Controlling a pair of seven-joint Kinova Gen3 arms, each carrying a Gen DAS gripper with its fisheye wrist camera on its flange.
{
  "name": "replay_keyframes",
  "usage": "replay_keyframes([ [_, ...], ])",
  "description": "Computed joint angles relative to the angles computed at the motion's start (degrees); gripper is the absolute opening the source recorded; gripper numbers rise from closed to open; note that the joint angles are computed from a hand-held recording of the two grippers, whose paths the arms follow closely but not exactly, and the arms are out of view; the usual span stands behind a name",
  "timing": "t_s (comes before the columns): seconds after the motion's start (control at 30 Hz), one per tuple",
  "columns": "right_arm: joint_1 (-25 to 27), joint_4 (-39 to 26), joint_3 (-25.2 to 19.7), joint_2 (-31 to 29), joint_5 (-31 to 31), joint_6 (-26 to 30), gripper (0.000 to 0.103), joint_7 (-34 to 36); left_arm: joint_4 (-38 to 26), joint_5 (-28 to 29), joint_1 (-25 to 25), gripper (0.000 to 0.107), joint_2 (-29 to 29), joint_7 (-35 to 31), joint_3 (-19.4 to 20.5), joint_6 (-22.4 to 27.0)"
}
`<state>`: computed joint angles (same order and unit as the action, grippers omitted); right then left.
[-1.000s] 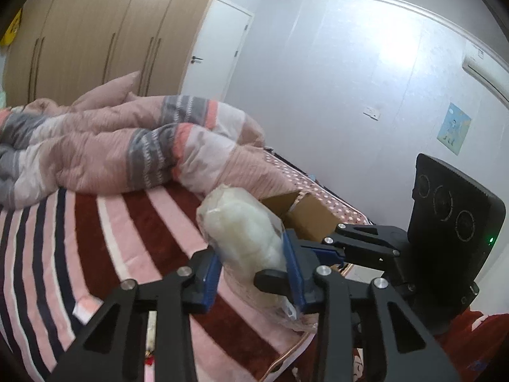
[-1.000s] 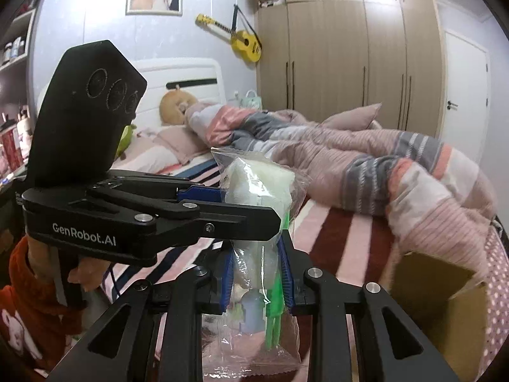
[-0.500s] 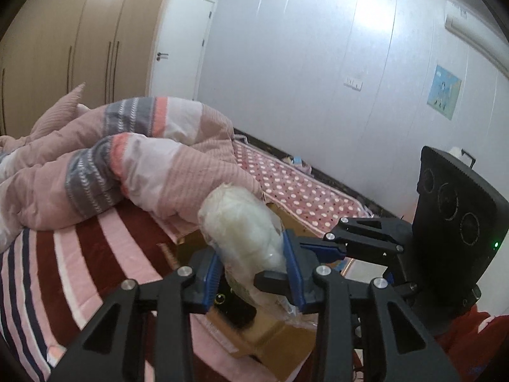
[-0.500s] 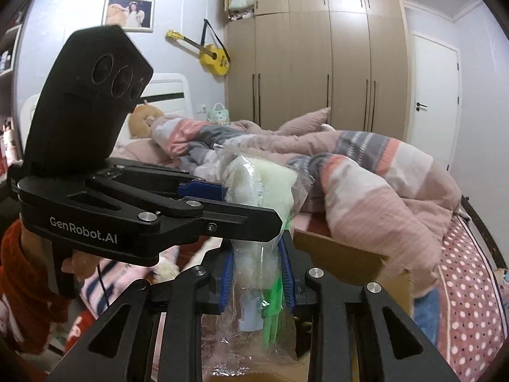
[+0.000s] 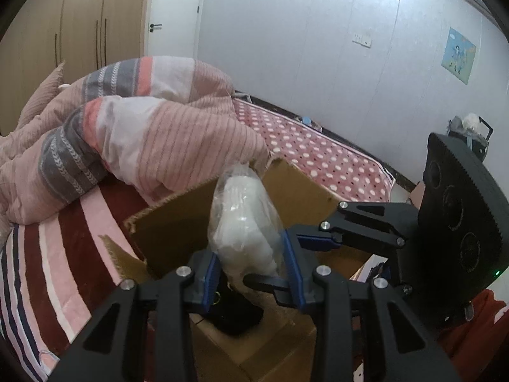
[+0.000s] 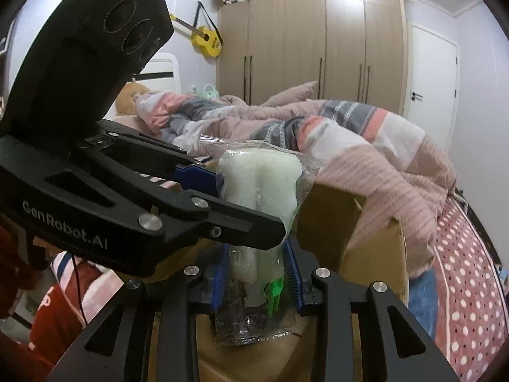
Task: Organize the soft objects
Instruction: 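Carry the bagged sponge brush with the right gripper into the box and release, then grasp the pink bunny plush with the left gripper while the right gripper grasps the green jelly cup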
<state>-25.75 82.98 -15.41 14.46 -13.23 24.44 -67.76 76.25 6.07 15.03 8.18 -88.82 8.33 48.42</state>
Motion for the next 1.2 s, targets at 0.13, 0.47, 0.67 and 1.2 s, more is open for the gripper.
replay_keyframes([
  [0.13, -3.61, -1.84, 3.79, -0.10, 5.66, 4.33, 0.032, -6.21, -1.00, -0.13, 0.39, 0.051, 1.07, 0.21, 0.13, 1.44],
  [0.47, -6.61, -5.06, 3.46, -1.11, 11.69, 9.31, 0.064, -12.33, 4.88, -4.59, -0.28, 0.088, -7.21, 4.95, -0.65, -2.35],
  [0.67, -8.27, -7.82, 0.90, -1.40, 9.22, 10.77, 0.064, -11.01, 10.05, -11.33, -3.03, 0.095, -16.04, 10.49, -0.16, -2.15],
  [1.2, -21.57, -23.28, 0.13, 12.98, 4.69, 20.72, 0.062, -8.95, 29.99, -9.33, -14.78, 0.101, -37.19, 5.78, -10.74, 2.03],
])
